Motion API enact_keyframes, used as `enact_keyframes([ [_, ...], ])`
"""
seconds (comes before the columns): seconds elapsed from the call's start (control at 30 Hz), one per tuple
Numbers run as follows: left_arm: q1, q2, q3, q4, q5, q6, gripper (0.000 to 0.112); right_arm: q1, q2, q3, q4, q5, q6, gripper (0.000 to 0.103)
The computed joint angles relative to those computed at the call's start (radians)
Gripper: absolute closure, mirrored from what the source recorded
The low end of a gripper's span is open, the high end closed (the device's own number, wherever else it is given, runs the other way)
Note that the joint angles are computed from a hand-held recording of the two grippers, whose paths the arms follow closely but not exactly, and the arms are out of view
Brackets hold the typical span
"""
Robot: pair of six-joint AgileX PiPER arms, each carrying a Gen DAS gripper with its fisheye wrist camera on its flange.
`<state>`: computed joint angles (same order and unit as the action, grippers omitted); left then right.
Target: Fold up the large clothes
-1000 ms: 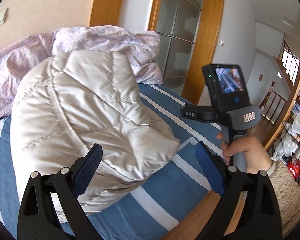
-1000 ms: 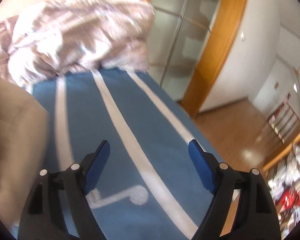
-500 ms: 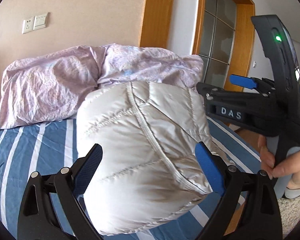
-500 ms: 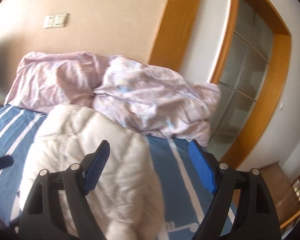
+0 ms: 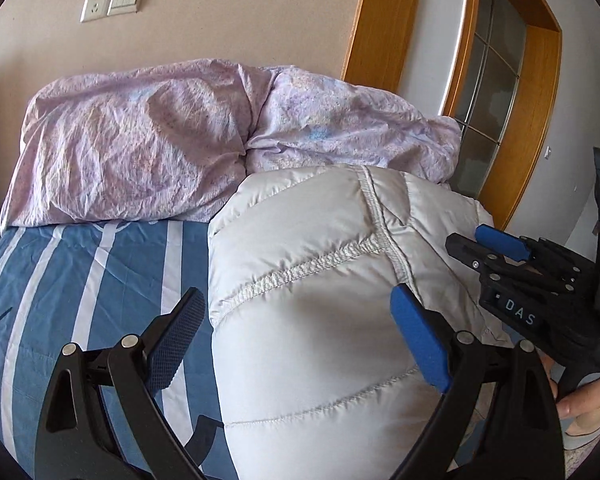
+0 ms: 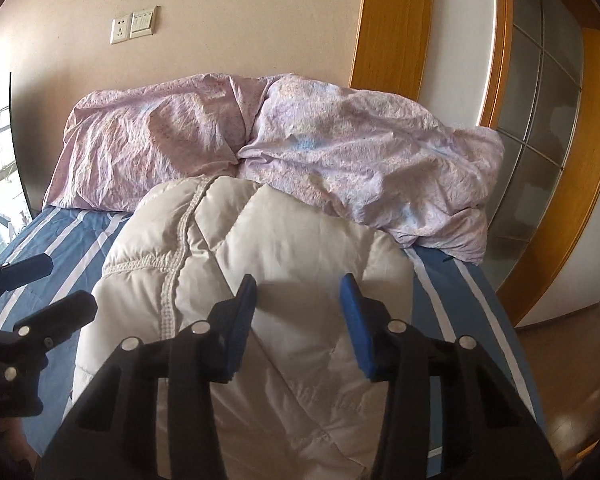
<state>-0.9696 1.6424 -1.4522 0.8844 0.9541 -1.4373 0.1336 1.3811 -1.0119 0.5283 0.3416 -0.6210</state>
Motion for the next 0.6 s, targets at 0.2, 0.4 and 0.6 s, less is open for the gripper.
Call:
enact_keyframes([
  [0.2,0.035,0.051,-0.052,-0.019,-0.011,0.051,0.018,-0.009,0.045,-0.018,0.048,-0.009,-0.059,0.060],
  [0.4,0.073,0.116,-0.106,-0.063,-0.035,0.112,0.018,-0.010,0.122,-0.036,0.096,-0.034,-0.113,0.060],
  [0.6,0.119,0.158,-0.104,-0.092,-0.112,0.128,0.017,-0.026,0.221,-0.073,0.192,-0.038,-0.202,0.060],
])
